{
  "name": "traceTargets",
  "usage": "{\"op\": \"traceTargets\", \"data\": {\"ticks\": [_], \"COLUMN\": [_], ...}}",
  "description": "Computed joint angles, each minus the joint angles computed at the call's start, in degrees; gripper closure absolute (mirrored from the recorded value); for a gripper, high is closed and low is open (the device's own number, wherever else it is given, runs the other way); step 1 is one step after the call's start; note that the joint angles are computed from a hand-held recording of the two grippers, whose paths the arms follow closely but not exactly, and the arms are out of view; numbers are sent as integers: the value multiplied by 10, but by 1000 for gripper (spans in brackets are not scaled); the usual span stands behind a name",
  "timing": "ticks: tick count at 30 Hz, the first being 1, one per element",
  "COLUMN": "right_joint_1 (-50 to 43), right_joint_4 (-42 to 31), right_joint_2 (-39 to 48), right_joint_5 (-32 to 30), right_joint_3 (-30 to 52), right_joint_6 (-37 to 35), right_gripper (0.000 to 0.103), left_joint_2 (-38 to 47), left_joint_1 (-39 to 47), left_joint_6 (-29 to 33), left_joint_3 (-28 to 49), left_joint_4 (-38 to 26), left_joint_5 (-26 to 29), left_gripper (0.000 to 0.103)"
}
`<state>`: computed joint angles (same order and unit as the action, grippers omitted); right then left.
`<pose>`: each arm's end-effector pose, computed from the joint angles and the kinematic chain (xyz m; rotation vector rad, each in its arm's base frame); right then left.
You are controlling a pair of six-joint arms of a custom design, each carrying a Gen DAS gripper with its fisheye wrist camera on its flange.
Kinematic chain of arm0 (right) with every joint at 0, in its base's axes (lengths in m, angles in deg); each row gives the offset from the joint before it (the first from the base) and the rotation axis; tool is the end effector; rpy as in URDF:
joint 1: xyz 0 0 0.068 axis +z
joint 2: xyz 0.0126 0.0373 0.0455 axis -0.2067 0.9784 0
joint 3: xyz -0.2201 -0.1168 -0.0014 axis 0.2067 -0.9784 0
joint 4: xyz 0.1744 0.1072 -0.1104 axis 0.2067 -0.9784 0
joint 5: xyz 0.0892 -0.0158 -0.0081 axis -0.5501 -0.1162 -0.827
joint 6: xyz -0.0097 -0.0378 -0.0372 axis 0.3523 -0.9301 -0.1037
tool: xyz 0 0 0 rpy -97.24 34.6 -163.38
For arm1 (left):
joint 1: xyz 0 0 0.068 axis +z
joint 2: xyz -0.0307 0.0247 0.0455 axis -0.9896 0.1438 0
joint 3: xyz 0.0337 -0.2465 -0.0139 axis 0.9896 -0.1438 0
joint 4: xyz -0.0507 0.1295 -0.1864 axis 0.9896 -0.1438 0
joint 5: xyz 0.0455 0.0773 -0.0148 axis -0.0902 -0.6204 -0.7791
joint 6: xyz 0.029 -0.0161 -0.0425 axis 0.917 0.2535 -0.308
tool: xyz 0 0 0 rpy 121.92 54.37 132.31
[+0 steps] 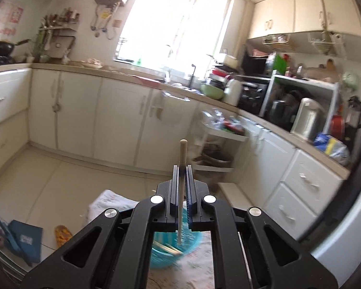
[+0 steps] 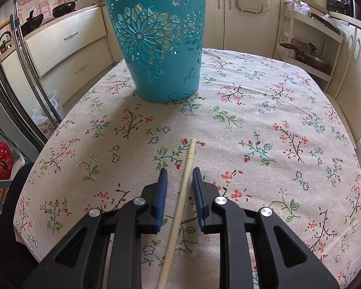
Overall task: Organize utensils
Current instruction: 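Open the left gripper to drop the chopstick into the basket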
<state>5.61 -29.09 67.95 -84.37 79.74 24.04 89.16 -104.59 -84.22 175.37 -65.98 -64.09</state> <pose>0.1976 0.0658 0.1806 -0.3601 2.4568 0.2582 0.2777 -0.1147 0.4258 0.0410 1.9168 -0.4243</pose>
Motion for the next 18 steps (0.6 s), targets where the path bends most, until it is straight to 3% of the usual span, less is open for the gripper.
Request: {"op": "traceTargets", "data": {"ticks": [10, 18], "right_joint_1": [-19, -23], "right_joint_4": [1, 3], "right_joint_2": [2, 5], "right_joint_5": [-23, -28], "right_joint_3": [0, 1], "right_joint_6": [-6, -7], "right_gripper": [81, 81], "left_joint_2": [85, 118], "left_joint_1": [-6, -21], "left_joint_6": [10, 18], "left_joint_3": [-60, -95], "left_joint_4": [77, 80], "left_joint_5": [-62, -88], "left_gripper": [98, 98]}}
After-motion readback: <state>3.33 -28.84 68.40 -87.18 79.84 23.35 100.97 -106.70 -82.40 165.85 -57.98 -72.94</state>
